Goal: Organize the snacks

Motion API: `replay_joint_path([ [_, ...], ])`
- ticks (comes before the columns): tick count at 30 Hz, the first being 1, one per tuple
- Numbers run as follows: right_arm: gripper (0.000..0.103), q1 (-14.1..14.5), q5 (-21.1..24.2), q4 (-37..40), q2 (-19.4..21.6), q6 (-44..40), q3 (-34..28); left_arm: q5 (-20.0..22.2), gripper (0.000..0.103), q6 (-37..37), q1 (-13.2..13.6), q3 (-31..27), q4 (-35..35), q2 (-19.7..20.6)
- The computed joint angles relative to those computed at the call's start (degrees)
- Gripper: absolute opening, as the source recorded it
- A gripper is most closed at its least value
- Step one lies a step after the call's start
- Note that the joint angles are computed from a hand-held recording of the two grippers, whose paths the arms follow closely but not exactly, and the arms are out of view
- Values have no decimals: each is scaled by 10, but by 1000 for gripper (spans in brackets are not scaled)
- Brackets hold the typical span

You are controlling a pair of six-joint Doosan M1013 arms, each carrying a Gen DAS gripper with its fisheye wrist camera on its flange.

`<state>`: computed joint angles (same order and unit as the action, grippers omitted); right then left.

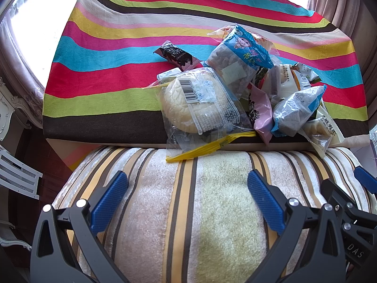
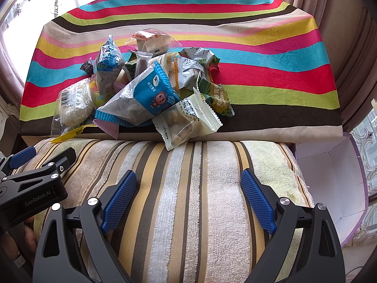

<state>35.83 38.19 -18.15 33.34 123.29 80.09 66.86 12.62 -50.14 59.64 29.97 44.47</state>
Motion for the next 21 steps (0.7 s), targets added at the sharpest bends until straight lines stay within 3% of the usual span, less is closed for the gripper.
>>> replay_joint_path([
  [21,88,2,5,-8,0,3,0,2,102,-2,-1,-2,1,1],
])
